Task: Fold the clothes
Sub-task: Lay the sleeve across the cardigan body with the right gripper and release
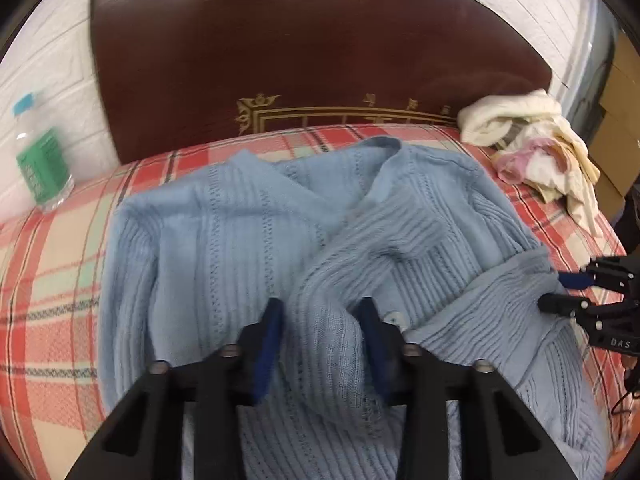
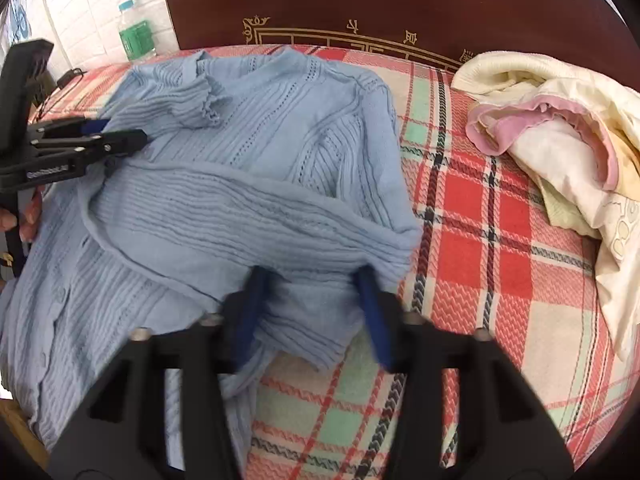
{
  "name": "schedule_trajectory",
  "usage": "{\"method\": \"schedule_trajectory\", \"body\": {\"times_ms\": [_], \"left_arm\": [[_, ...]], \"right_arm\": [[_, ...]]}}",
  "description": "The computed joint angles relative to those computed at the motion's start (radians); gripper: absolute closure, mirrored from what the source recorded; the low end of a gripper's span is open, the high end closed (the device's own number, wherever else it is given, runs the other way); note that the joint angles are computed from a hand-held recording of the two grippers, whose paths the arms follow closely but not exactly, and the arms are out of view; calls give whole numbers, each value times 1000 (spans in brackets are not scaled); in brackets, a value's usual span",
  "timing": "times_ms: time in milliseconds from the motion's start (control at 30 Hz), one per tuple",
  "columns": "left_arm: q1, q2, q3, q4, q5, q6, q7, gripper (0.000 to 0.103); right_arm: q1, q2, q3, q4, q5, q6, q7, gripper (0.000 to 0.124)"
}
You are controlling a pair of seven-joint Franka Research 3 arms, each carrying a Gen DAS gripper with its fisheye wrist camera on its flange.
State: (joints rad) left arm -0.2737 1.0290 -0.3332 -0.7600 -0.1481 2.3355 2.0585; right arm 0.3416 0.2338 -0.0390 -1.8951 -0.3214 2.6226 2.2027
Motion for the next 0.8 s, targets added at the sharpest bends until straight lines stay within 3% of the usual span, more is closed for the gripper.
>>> {"method": "schedule_trajectory", "body": {"times_ms": [33,167,200,233,300,433,500,533,633,700,800], "left_arm": [[12,-7,-7,-15,-14,12,-8,77],[73,-62,-45,-106,-79,68,-26,78],[98,-89,-63,-154,-105,85,-18,72],[123,-114,-80,-199,-132,100,-10,53],[182,-180,-114,-320,-194,143,11,30],[299,-329,-178,-574,-321,222,107,23],[348,-403,-192,-688,-378,228,161,22],[371,-439,-199,-743,-411,228,195,22],[429,-538,-209,-882,-517,204,298,21],[462,-588,-212,-951,-593,174,360,21],[479,-653,-196,-1033,-685,159,410,21]], "right_arm": [[0,-2,-4,-2,-6,6,4,109],[38,-26,-50,-1,-182,-9,158,114],[39,-34,-55,1,-226,-20,198,114],[44,-42,-65,3,-263,-32,231,114],[-8,-38,-29,-4,-178,-16,205,112],[-34,-55,-7,-54,-102,0,160,79],[-33,-113,-6,-140,-116,70,224,72],[-43,-147,7,-193,-82,120,216,70],[-64,-243,75,-360,208,283,-18,68],[-35,-298,102,-444,398,322,-177,68],[-4,-327,147,-502,476,314,-224,68]]}}
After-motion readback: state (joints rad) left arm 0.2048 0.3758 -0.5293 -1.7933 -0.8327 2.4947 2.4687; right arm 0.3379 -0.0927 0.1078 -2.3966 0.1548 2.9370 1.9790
